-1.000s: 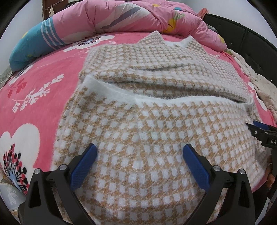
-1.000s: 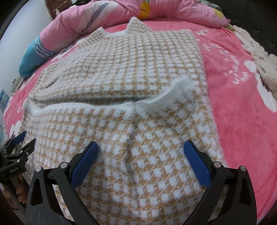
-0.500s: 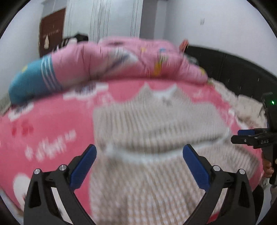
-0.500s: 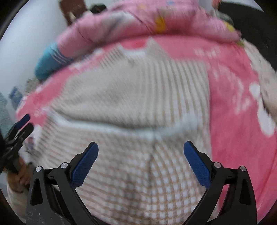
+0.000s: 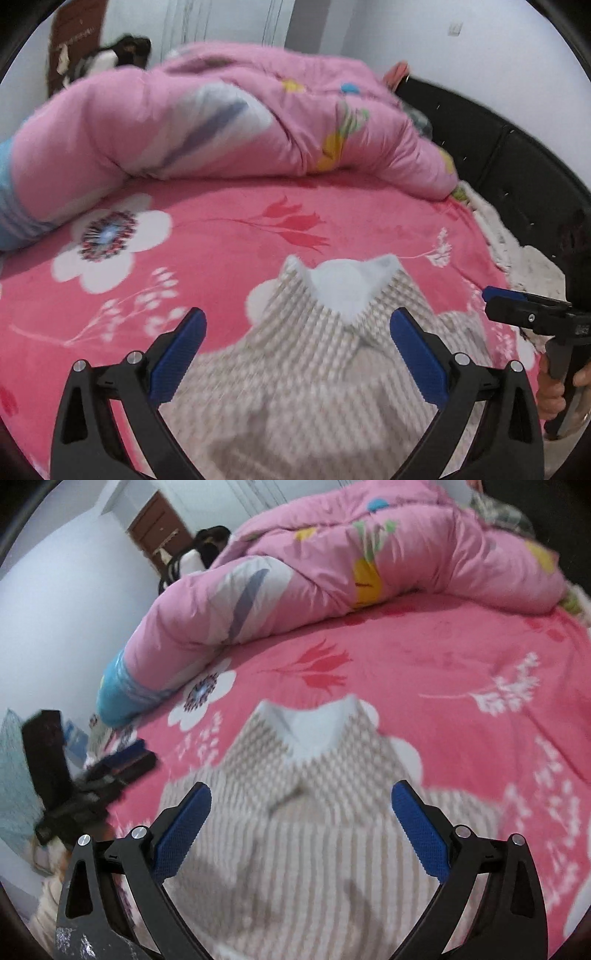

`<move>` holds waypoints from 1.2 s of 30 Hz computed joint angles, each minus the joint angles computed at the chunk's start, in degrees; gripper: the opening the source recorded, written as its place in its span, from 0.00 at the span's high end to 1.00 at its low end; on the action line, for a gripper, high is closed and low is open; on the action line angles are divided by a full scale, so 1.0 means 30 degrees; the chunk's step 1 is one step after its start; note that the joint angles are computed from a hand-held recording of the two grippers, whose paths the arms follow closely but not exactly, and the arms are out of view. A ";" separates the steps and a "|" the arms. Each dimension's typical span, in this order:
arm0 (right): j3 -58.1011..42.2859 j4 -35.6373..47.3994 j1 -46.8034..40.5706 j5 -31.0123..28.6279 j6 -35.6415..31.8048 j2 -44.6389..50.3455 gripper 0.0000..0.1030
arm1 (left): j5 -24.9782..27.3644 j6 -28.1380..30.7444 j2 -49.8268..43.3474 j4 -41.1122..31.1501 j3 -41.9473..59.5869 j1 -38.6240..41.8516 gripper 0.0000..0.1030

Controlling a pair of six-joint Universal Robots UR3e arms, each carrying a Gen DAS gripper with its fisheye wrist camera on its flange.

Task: Fold large clothes
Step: 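Grasp the white collar edge with the left gripper while the right gripper grasps it, then lift the collar with both grippers and fold it toward the hem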

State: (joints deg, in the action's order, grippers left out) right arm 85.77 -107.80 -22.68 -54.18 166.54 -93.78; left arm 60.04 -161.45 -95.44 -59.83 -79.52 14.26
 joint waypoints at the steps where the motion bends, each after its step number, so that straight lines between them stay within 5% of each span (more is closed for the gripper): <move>1: -0.0682 -0.0169 0.0290 -0.0174 0.0261 0.0964 0.10 | 0.0369 -0.0480 -0.1550 -0.0428 0.1546 -0.0636 0.05; 7: -0.4600 -0.0427 0.1478 -0.1712 0.1732 0.6205 0.25 | 0.3251 -0.2827 -0.7536 -0.1021 0.7530 -0.3118 0.16; 13: -0.5929 -0.0614 0.1586 -0.2189 0.2175 0.8161 0.66 | 0.3529 -0.3381 -1.0363 -0.2074 1.0598 -0.3706 0.54; 17: -0.5055 -0.1075 0.1450 -0.2428 0.1528 0.7364 0.90 | 0.4160 -0.2983 -0.9865 -0.1331 0.9606 -0.3970 0.76; 21: -0.3640 -0.0824 0.0935 -0.2215 0.0112 0.5295 0.92 | 0.3055 -0.2191 -0.8327 -0.1088 0.7899 -0.3446 0.89; 26: -0.1636 -0.0413 0.0797 -0.2527 -0.1492 0.2060 0.92 | 0.1682 -0.0006 -0.4125 -0.0859 0.3959 -0.2684 0.90; 32: 0.3564 0.0141 -0.0483 -0.2835 -0.5232 -0.4439 0.92 | -0.0667 0.5041 0.3813 -0.1652 -0.3259 -0.0198 0.90; 36: 0.6819 0.0768 -0.0578 -0.4842 -0.7810 -0.7954 0.86 | -0.1671 0.9006 0.8736 -0.3160 -0.8260 0.1807 0.90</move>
State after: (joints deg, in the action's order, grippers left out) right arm 106.23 -105.49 -24.41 -68.70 143.11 -117.65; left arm 55.03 -134.43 -69.23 -69.31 -104.30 19.68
